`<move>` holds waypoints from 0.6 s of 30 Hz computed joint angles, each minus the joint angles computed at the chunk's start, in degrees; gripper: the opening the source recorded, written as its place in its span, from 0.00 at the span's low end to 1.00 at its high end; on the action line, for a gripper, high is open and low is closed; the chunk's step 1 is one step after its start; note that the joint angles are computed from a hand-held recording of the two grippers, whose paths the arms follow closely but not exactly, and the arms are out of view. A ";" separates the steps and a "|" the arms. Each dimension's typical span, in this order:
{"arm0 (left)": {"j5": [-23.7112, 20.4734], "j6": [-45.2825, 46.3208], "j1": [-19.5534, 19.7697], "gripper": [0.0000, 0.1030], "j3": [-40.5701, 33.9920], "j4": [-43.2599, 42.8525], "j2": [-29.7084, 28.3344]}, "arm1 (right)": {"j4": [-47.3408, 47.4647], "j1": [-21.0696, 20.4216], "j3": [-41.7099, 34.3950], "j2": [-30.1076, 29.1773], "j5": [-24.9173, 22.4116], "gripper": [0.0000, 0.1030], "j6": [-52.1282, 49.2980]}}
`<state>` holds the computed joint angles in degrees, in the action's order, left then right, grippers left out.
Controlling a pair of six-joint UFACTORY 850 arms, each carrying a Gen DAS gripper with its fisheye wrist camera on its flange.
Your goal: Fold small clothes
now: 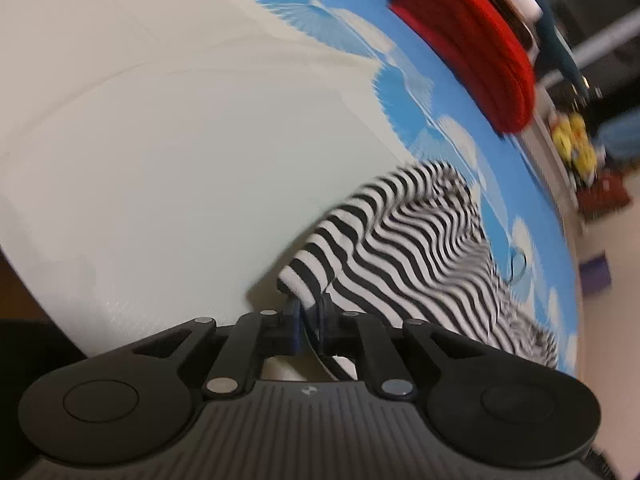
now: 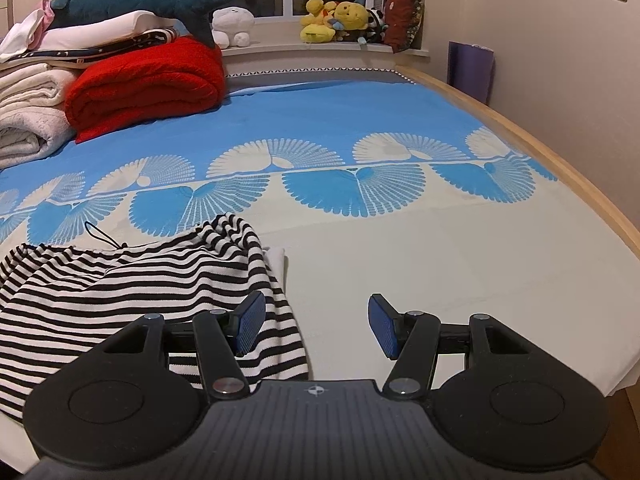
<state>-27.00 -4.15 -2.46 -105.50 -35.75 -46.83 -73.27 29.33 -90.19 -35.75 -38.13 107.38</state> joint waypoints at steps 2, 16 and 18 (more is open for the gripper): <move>-1.81 -2.11 0.56 0.29 -1.01 -1.04 -0.98 | -0.20 0.02 0.11 0.05 -0.04 0.57 -0.34; -1.92 -3.39 -0.97 0.03 -4.04 4.67 -3.05 | 0.58 -0.32 1.69 1.18 -0.83 0.57 0.87; -2.30 -6.88 -1.65 0.03 -4.52 9.89 -2.67 | 0.19 -0.55 2.06 1.55 -0.52 0.57 2.17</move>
